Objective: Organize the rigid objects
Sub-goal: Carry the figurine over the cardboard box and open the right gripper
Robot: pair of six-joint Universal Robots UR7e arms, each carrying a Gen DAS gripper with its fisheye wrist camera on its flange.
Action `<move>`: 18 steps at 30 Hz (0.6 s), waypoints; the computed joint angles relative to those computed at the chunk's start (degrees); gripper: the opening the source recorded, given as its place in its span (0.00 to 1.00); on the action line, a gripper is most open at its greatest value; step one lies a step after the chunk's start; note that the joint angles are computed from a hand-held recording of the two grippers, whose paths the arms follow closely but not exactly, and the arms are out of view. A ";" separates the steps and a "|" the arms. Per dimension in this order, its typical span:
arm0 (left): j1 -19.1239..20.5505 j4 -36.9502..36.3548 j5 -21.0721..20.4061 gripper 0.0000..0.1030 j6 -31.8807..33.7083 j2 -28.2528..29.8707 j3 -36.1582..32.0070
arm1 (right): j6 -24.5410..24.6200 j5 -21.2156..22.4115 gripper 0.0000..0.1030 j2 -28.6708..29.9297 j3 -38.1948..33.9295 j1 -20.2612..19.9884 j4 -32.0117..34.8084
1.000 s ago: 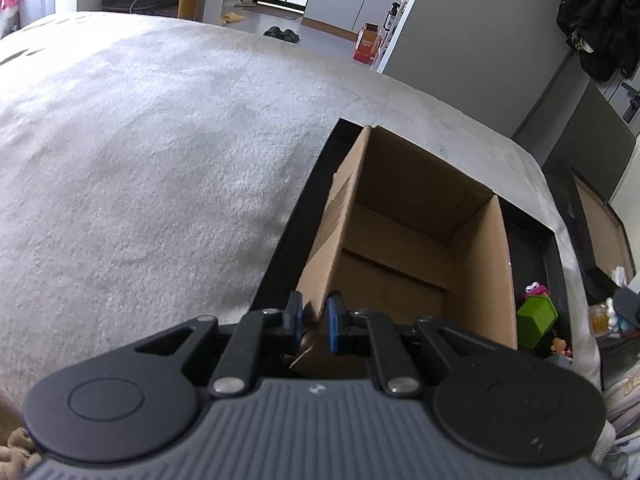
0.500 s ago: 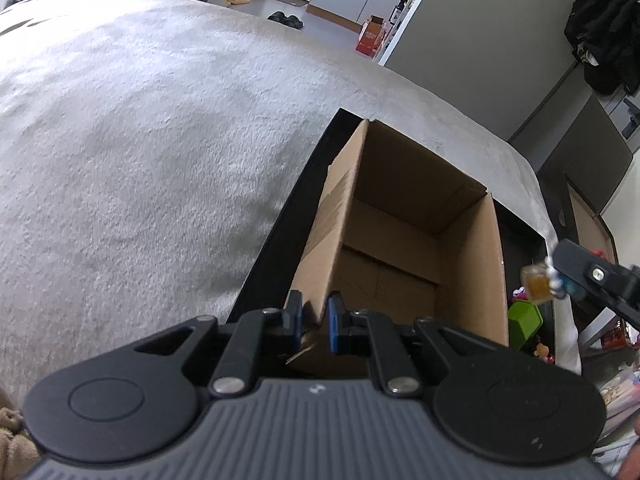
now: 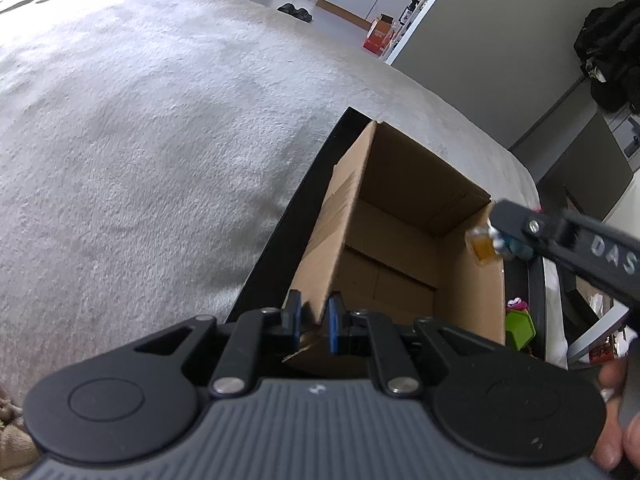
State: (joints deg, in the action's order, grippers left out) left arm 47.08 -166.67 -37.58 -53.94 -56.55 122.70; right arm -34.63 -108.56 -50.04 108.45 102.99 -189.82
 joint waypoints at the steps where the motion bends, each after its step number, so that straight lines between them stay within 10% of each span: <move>1: 0.02 -0.06 -0.05 0.11 -0.03 -0.02 0.01 | -0.24 0.01 0.38 0.28 -0.40 0.18 0.21; 16: 0.58 -1.41 -0.75 0.12 -0.77 -0.50 0.41 | -1.38 2.36 0.39 3.46 -8.12 2.29 5.66; 18: 0.59 -1.45 -0.75 0.12 -0.79 -0.48 0.40 | -2.01 1.75 0.58 4.03 -8.52 2.57 3.83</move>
